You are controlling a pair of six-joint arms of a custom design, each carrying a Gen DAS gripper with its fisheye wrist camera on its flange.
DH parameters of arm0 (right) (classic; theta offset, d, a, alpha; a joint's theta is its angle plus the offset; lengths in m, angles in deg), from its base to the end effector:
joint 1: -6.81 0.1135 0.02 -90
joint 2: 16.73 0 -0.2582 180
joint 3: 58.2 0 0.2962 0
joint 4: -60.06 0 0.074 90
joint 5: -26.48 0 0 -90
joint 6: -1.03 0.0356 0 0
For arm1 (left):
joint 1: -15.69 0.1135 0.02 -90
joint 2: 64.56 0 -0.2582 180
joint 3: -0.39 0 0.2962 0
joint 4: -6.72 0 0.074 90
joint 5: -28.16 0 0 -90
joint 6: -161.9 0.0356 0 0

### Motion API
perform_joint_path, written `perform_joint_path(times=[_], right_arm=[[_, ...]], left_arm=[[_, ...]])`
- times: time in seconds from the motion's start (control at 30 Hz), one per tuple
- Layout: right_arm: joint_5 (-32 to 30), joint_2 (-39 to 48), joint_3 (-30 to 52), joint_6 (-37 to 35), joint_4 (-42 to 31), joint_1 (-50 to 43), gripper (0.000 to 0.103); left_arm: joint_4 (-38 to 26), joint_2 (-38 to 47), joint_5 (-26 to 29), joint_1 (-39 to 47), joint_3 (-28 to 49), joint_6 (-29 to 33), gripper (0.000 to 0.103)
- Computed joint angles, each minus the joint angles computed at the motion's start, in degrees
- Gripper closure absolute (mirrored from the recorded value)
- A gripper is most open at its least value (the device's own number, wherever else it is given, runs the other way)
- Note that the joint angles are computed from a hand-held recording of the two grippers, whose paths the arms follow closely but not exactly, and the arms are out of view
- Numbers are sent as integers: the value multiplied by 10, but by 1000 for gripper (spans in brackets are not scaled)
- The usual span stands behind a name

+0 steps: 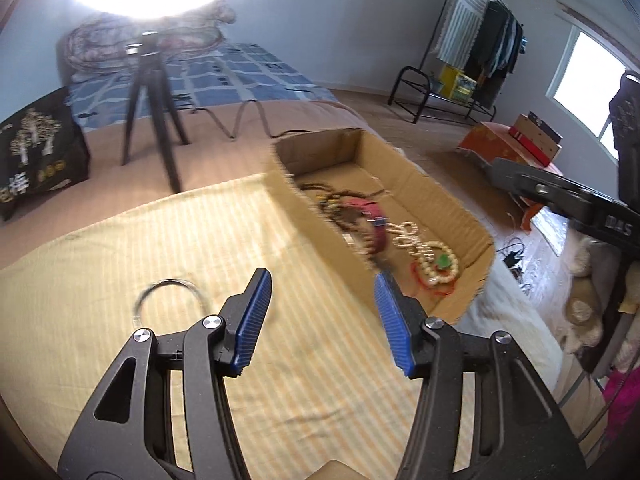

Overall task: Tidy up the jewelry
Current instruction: 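Move both open tools back over the bed toward the bangle and earring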

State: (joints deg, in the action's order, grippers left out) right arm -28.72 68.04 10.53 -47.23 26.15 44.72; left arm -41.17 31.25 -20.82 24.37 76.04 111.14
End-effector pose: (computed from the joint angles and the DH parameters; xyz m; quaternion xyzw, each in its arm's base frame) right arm 0.2867 0.1975 0.2098 0.1323 0.8926 -0.0065 0.4309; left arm 0.3613 0.0315 0.1747 0.3067 0.8694 -0.2419 0.3026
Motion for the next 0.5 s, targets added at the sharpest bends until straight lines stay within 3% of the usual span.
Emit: perform_joint_path(times=[0.17, 0.5], right_arm=[[14, 24, 26, 1, -4, 31, 11], [20, 103, 89, -6, -6, 93, 11]], left_arm=[[-2, 40, -6, 41, 38, 16, 37], [-9, 122, -54, 86, 97, 57, 35]])
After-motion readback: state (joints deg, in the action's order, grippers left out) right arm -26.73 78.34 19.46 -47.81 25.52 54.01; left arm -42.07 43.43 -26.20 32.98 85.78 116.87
